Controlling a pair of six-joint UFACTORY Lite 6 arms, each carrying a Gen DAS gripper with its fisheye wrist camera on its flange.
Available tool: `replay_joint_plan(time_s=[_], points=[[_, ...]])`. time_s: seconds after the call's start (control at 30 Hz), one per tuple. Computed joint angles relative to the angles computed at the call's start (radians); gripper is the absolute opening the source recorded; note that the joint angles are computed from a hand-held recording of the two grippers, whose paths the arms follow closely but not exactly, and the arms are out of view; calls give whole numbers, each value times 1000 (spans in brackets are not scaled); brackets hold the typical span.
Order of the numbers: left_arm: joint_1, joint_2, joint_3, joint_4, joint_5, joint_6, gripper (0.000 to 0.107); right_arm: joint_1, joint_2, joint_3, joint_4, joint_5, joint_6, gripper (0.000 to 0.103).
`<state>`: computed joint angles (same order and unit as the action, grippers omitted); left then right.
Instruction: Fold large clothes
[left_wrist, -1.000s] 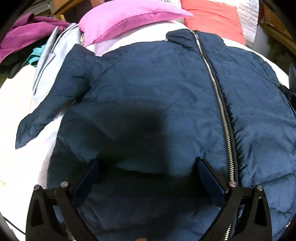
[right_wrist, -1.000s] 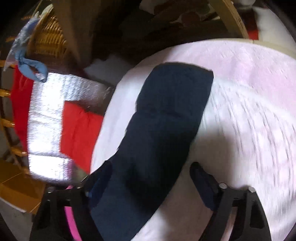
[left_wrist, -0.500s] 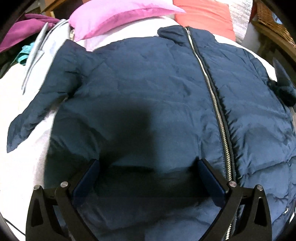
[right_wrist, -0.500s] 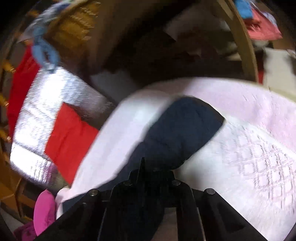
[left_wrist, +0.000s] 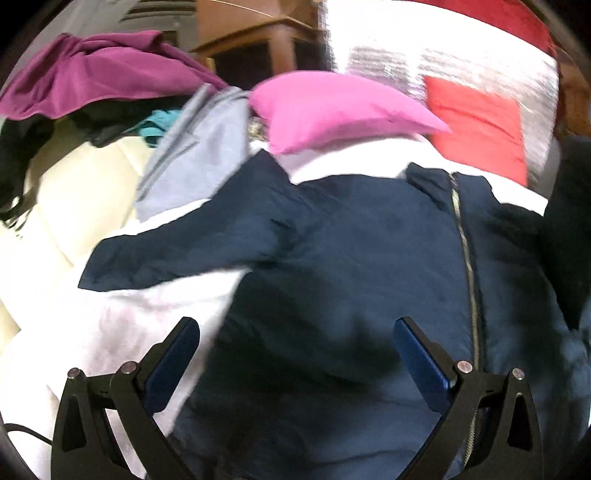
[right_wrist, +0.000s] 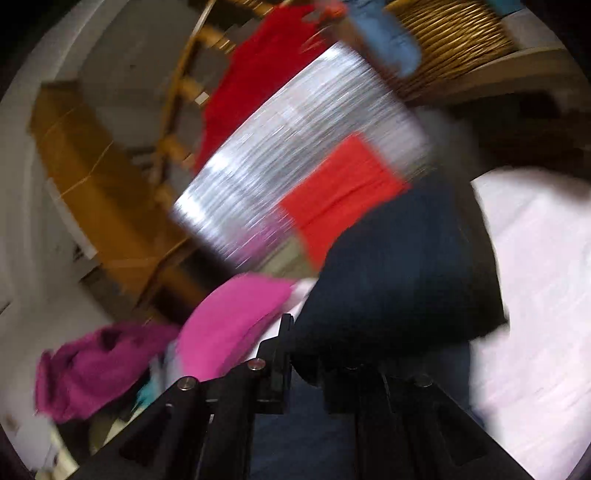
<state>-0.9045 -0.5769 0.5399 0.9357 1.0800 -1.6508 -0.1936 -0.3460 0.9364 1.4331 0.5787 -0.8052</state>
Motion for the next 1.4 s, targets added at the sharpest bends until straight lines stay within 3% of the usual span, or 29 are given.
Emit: replay_joint_plan(time_s=[0.1,0.17,0.2,0.23,0.3,0.4,0.6,0.7,0.83,0.93,1.07,1.2,1.23,1.27,1.3,1.33,1.37,1.4], points=[[116,15,-11,49,-75,-5,103,247,19,-21,3,-99,7,16],[142,-15,-26,44,-75,13,103,324,67,-10,15,-46,25,36],[155,-21,-32,44,-82,18,103,334,82,-16,44,-13,9,65],[189,-31,-39,41,-106,35,103,344,60,-55,81,5,-17,82],[251,-44,-45,24,-163,74,103,364,7,-120,154,-10,-97,82],[345,-71,-56,-32,-266,141,103,295,-68,-184,106,8,-82,82],[434,-7,-22,-88,-472,226,103,-158,-268,-363,-89,114,37,82],[428,36,-1,-54,-585,215,103,-361,-170,-373,-111,148,-23,82],[344,52,16,26,-698,115,103,-484,57,-334,-75,132,-142,82],[212,128,59,220,-675,-81,103,-510,197,-299,-18,180,-220,81],[83,335,174,314,-555,-134,103,-407,279,-259,-12,114,-239,78],[65,487,262,309,-481,-114,103,-284,309,-255,-65,-39,-208,50],[77,513,277,314,-464,-128,101,-273,304,-253,-79,-59,-206,46],[92,509,269,324,-469,-140,86,-269,295,-255,-84,-66,-209,42],[116,504,265,333,-494,-148,59,-267,284,-250,-100,-68,-193,38],[162,495,261,326,-550,-135,45,-264,268,-249,-125,-77,-171,38],[207,487,257,310,-600,-118,24,-251,258,-247,-153,-94,-150,38],[233,476,248,304,-623,-117,17,-230,263,-231,-189,-113,-110,38]])
